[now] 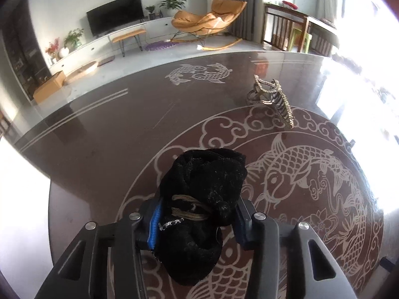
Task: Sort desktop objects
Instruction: 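Hold the black fabric in the left gripper while the right grasps the gold chain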
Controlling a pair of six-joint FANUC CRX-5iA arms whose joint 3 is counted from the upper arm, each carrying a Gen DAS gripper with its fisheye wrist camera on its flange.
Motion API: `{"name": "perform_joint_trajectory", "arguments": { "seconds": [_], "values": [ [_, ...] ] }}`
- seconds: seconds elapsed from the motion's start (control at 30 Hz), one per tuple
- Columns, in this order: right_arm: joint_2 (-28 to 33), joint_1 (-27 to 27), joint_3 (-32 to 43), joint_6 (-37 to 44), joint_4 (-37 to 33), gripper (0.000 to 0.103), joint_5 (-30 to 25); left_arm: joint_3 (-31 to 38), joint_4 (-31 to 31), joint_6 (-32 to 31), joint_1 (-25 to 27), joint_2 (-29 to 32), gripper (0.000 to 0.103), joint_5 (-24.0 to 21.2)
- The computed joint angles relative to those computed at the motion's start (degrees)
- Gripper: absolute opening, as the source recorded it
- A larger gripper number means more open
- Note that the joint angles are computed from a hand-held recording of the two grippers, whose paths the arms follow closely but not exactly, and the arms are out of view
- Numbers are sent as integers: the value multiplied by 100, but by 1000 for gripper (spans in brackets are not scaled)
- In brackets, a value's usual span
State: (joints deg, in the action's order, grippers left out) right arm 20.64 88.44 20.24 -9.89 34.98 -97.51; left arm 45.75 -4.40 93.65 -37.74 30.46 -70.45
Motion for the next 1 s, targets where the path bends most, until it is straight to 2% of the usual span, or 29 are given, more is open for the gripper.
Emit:
{"name": "perform_joint_trajectory", "arguments": {
  "seconds": [0.17, 0.23, 0.43, 0.8, 0.87, 1.0],
  "values": [
    [2, 1, 6, 2, 0, 103, -3, -740, -603, 1369, -107, -599, 46, 97],
    [4, 2, 10, 2, 1, 103, -6, -954, -724, 1534, -126, -735, 46, 185],
    [5, 2, 9, 2, 3, 103, -6, -1446, -920, 1616, -173, -1038, 48, 535],
    [9, -18, 14, 45, 1, 103, 0, -1523, -900, 1628, -165, -1091, 48, 569],
    [-131, -157, -32, 186, -150, 103, 223, -1525, -899, 1627, -163, -1091, 48, 572],
    [-740, -697, -785, -658, 268, 103, 1139, -1525, -897, 1628, -164, -1092, 48, 572]
  ]
}}
